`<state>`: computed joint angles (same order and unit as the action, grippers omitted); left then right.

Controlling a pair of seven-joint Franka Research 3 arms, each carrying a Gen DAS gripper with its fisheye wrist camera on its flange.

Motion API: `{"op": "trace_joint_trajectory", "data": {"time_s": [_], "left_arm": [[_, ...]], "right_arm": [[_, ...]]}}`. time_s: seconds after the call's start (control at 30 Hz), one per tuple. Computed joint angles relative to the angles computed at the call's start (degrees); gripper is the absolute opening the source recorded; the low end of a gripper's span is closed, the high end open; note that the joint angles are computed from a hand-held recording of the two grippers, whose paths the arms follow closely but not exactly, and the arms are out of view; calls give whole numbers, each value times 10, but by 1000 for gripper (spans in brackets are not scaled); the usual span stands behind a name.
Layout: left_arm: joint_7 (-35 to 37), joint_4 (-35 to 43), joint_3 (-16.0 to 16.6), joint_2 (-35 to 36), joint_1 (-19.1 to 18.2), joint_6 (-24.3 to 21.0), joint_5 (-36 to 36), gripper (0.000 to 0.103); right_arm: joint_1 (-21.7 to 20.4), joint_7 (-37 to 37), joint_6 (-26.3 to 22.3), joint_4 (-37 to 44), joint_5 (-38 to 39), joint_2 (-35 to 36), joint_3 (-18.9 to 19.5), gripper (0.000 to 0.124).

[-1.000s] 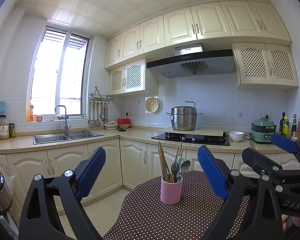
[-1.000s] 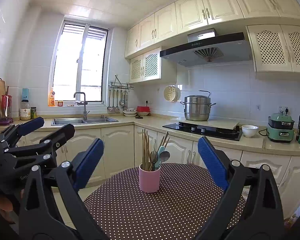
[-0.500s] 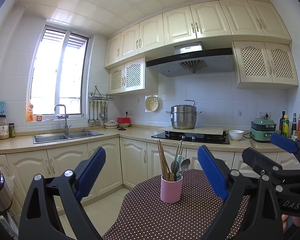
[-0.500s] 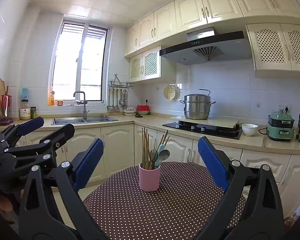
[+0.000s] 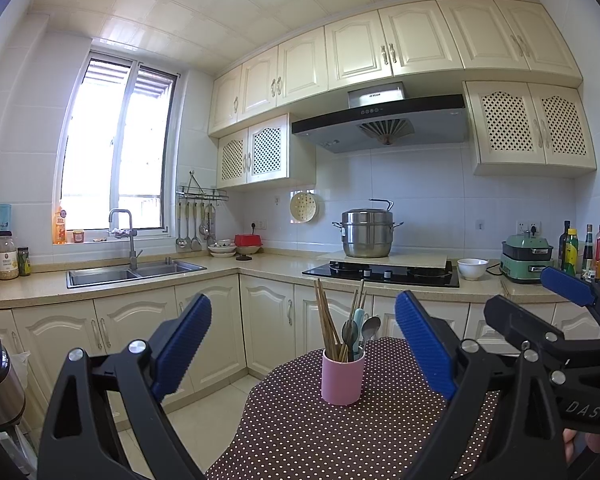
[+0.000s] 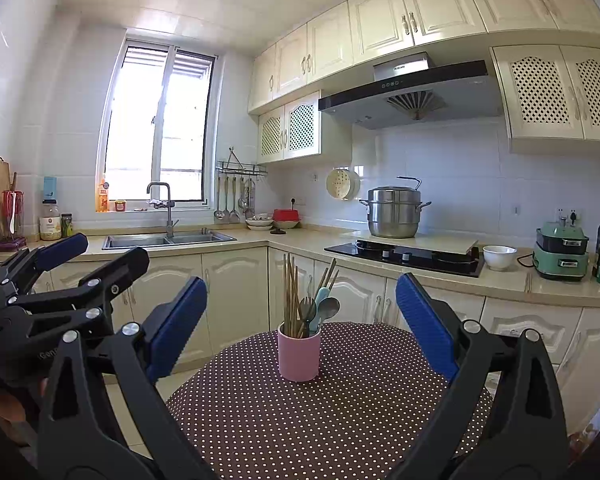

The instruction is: Organize utensils

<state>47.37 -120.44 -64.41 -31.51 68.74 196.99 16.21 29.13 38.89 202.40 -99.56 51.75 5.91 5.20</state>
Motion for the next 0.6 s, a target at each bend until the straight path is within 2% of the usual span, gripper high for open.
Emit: {"op": "trace_joint_trajectory", "data": {"time_s": [0.37, 0.6], "left_arm": [[8, -3, 1, 5, -3, 2, -2, 92], [12, 2, -10, 13, 7, -1, -2, 92]], "right_arm": [[1, -6, -1, 2, 6, 0, -1, 94], [1, -6, -5, 6, 7, 4, -2, 94]]}}
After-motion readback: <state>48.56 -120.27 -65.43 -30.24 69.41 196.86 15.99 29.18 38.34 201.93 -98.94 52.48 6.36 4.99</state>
